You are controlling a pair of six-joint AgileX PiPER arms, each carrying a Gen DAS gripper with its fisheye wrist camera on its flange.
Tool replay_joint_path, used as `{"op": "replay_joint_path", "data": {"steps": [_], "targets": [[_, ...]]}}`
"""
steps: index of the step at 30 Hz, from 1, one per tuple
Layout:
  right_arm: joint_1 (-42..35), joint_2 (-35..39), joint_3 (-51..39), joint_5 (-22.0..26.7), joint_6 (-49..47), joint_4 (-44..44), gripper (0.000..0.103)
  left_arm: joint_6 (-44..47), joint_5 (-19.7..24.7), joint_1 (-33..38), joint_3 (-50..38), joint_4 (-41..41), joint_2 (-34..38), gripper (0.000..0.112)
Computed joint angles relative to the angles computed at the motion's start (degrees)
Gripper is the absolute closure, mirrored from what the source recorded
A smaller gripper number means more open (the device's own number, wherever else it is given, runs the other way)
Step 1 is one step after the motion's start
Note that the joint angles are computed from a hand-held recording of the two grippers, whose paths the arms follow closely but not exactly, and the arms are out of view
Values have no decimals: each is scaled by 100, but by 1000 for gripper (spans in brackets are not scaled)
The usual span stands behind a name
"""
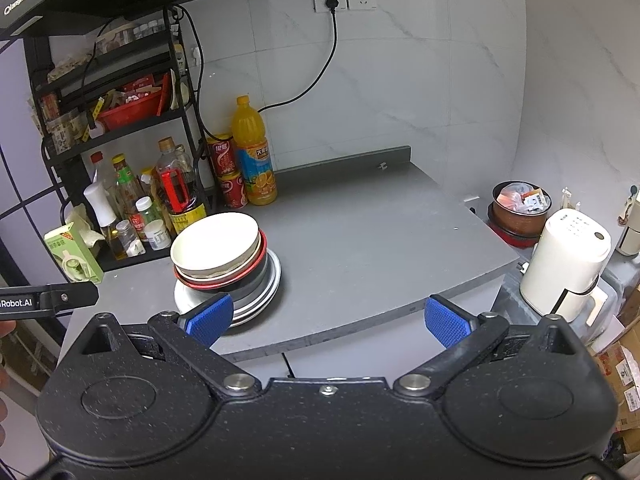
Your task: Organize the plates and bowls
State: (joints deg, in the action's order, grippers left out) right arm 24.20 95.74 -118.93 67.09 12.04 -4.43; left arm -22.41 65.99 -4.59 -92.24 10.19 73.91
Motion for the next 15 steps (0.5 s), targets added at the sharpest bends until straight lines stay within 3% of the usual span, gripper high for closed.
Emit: {"op": "replay_joint_path", "data": {"steps": [15], "targets": [[-36, 94, -121, 36, 15, 23, 0, 44, 18, -18, -110, -14, 94, 10]]}}
